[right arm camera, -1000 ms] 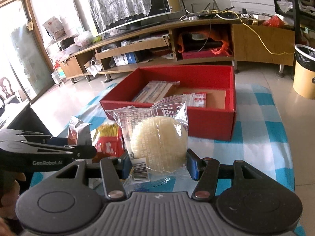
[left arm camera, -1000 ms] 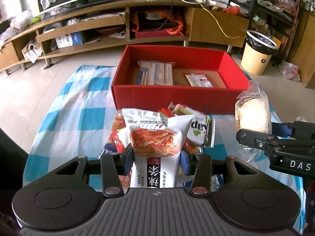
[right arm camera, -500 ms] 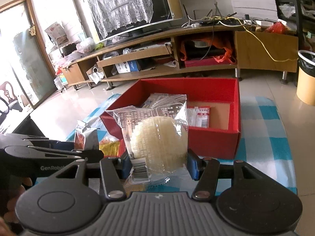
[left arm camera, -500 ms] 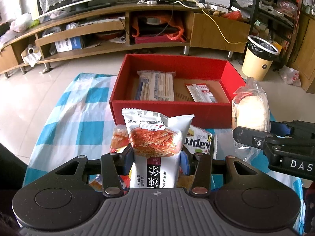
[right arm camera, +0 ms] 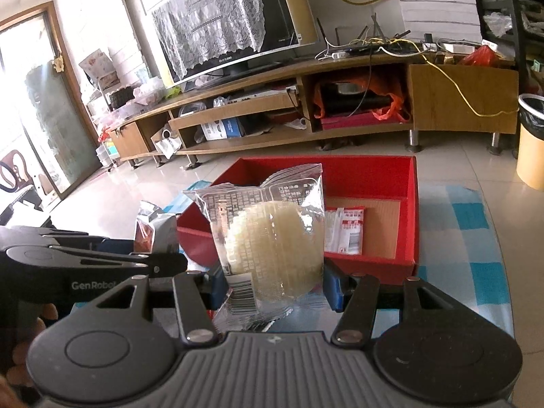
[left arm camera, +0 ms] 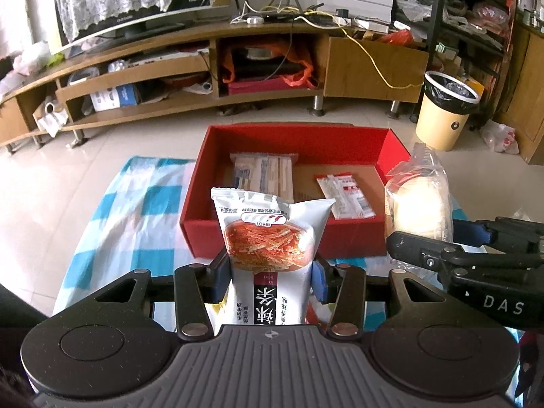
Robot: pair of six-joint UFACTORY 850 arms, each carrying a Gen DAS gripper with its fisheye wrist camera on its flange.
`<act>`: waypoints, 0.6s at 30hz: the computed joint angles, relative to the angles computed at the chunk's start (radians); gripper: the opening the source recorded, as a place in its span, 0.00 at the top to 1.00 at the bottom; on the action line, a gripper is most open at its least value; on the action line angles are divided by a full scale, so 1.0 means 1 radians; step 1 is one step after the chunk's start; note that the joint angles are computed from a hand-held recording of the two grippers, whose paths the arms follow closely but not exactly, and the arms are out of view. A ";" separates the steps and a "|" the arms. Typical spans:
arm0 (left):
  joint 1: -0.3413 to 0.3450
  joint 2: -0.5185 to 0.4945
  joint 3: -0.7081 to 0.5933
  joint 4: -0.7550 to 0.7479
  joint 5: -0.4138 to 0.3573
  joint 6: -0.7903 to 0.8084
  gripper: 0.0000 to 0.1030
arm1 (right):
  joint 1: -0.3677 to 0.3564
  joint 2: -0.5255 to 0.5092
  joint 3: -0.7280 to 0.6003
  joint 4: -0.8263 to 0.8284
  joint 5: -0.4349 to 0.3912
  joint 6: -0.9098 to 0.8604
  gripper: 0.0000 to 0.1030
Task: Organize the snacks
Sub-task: 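Lift the squid packet with the left gripper while the right gripper carries the rice cake toward the red box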
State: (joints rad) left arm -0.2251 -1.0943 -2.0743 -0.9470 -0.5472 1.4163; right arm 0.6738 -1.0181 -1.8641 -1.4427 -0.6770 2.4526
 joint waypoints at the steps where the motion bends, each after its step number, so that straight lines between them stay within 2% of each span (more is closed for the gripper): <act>1: -0.003 -0.004 -0.008 0.004 -0.001 -0.005 0.47 | -0.001 0.001 0.001 -0.007 -0.002 0.007 0.50; 11: -0.017 -0.024 -0.051 0.009 -0.004 -0.015 0.47 | -0.019 0.004 0.011 -0.048 0.007 0.046 0.50; 18: -0.023 -0.064 -0.138 0.059 -0.030 -0.094 0.47 | -0.026 0.009 0.022 -0.067 0.005 0.074 0.50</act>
